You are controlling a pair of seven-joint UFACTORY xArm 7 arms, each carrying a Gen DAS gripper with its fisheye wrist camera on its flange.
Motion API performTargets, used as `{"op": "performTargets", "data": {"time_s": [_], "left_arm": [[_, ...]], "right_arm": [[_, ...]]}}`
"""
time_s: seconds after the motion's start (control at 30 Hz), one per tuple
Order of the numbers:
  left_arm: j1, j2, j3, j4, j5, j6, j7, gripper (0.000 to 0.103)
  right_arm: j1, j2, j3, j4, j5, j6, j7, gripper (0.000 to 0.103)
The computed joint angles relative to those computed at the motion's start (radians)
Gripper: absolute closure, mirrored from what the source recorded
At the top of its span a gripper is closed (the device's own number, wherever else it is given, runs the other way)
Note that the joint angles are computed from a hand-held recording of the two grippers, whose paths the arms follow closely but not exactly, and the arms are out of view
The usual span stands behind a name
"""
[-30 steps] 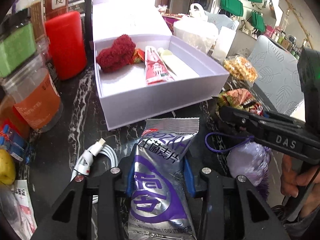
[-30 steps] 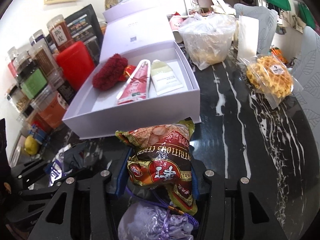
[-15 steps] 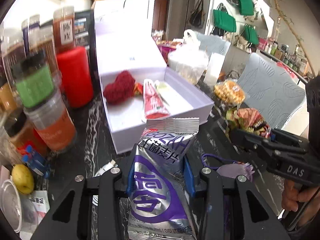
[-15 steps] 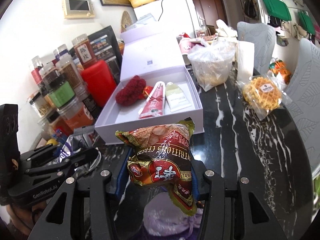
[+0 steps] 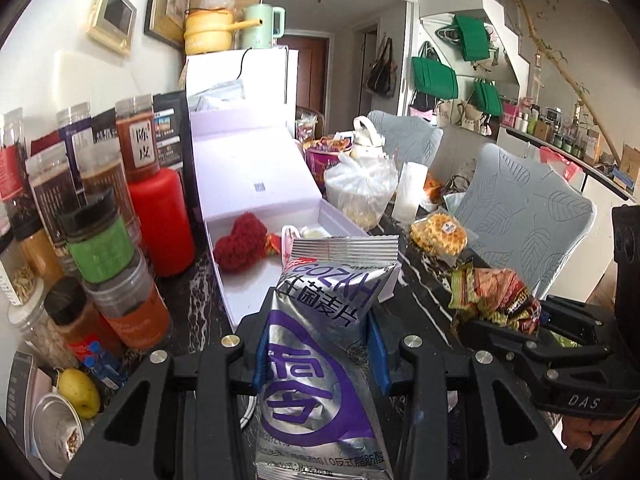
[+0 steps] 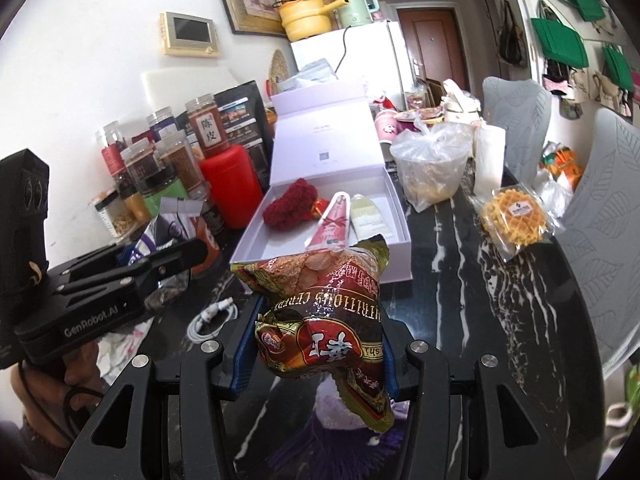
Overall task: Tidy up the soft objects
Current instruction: 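Lift both bags with both grippers and carry them toward the lavender box, then lower the snack bag and cereal packet with both grippers into the box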
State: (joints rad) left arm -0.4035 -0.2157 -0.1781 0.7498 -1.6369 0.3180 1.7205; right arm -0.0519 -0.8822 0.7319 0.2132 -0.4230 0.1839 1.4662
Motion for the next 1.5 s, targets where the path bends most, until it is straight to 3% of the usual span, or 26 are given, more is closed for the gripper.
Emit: {"op": "performTargets", "data": {"time_s": [0.3, 0.8, 1.0, 1.37, 1.5], "left_arm": [[0.003, 0.019, 0.002, 0.078, -0.015, -0.001, 0.005, 0.064], [-0.006, 0.161, -0.018, 0.296, -0.006, -0.064, 0.020, 0.064], [-0.008, 0.251, -0.027, 0.407, 0.051, -0.079, -0.014, 0.064], [0.013, 0.436, -0.080, 0.614, 0.196, -0.124, -0.117, 0.064], [0.030, 0.504, -0.111, 0.684, 0.255, -0.157, -0.154, 0.064]], "right_arm": [[-0.014, -0.005, -0.051, 0.011, -0.004, -0.047, -0.080, 0.054], [-0.199, 0.108, -0.100, 0.118, 0.046, -0.187, -0.367, 0.054], [-0.281, 0.196, -0.104, 0.170, 0.079, -0.246, -0.484, 0.054], [-0.458, 0.386, -0.060, 0.291, 0.146, -0.328, -0.679, 0.054], [-0.553, 0.455, 0.004, 0.336, 0.178, -0.359, -0.737, 0.054]]}}
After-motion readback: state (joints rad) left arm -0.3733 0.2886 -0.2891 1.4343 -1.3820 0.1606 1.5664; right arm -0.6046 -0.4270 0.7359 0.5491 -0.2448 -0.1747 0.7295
